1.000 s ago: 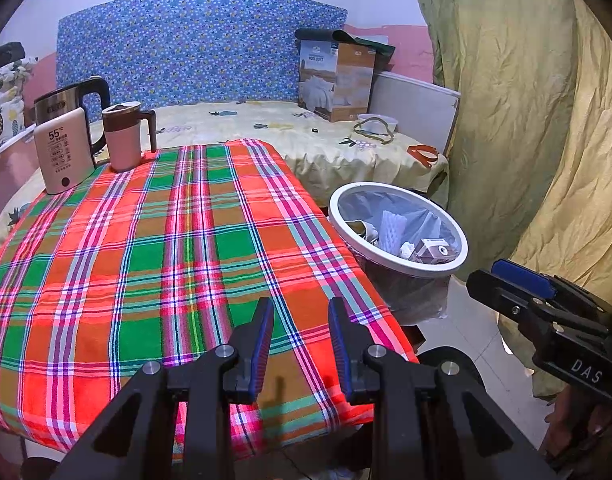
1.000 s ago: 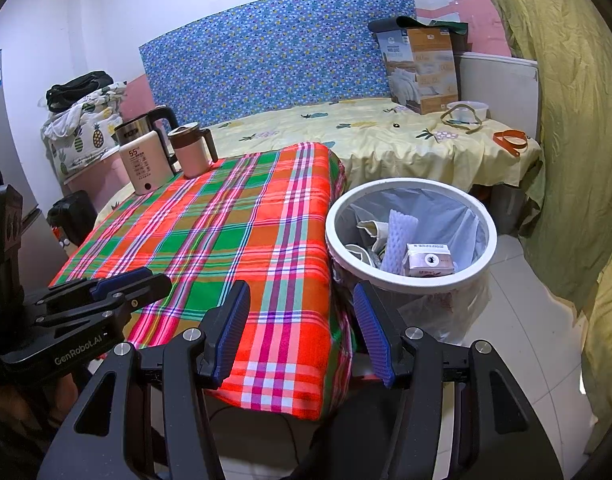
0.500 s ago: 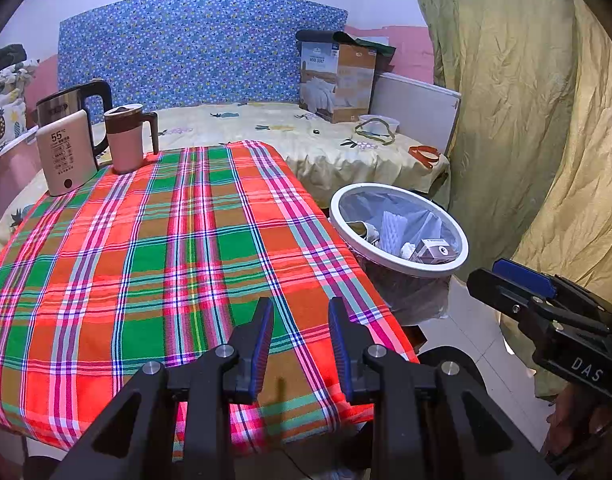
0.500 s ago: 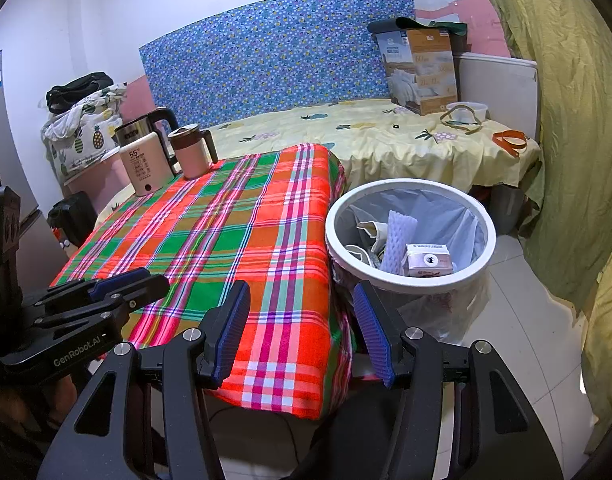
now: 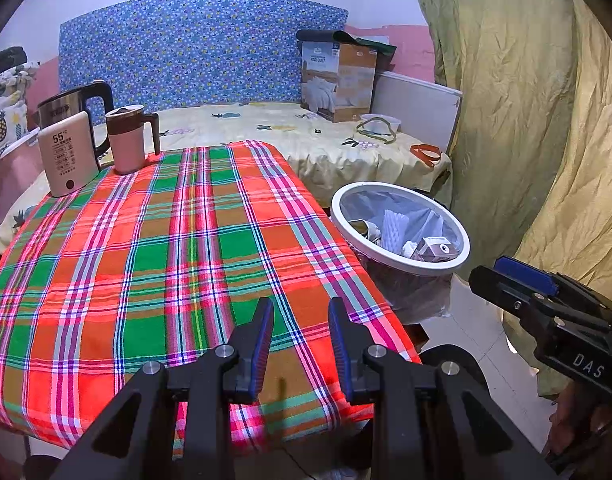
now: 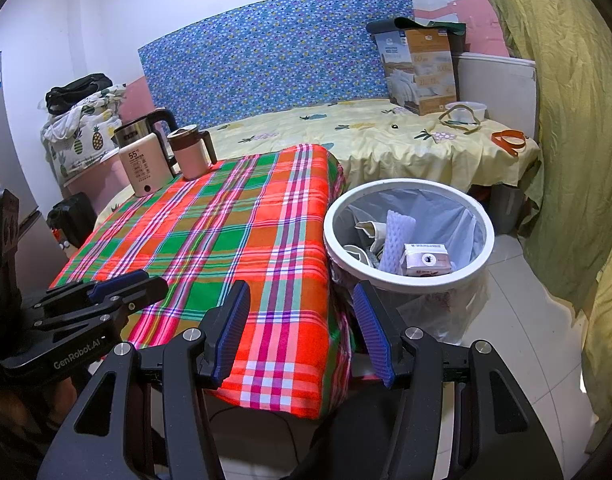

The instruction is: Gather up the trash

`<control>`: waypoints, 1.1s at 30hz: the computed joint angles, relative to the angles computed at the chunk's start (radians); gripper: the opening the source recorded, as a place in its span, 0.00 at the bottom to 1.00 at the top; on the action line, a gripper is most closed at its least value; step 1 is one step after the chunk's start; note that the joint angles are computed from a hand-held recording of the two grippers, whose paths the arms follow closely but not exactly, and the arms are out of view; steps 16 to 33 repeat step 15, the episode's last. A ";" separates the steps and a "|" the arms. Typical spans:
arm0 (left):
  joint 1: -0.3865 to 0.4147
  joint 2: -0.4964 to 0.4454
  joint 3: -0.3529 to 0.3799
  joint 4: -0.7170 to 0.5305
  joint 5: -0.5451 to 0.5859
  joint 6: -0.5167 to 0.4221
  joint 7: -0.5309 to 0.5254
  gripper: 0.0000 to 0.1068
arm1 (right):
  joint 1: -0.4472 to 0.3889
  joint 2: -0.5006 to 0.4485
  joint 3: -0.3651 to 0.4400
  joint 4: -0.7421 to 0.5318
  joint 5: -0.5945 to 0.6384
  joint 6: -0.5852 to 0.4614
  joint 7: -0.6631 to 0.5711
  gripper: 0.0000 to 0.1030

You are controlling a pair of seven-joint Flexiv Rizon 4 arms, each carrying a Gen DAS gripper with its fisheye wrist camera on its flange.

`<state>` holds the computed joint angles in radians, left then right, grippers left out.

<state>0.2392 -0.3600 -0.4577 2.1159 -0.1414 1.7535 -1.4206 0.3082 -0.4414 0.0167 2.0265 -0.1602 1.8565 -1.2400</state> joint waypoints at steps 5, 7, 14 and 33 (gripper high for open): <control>-0.001 0.001 0.005 0.003 0.002 0.003 0.000 0.26 | -0.002 0.001 0.002 -0.002 0.000 -0.004 0.001 0.54; 0.008 -0.001 -0.006 0.003 0.005 0.004 0.001 0.26 | -0.001 0.002 0.001 -0.003 0.000 -0.005 0.001 0.54; 0.001 -0.002 0.001 0.002 0.016 0.010 -0.009 0.26 | 0.000 0.002 -0.001 -0.002 0.001 -0.005 0.002 0.54; -0.005 -0.001 0.006 0.001 0.016 0.008 -0.011 0.26 | 0.000 0.002 -0.001 -0.003 0.001 -0.004 0.002 0.54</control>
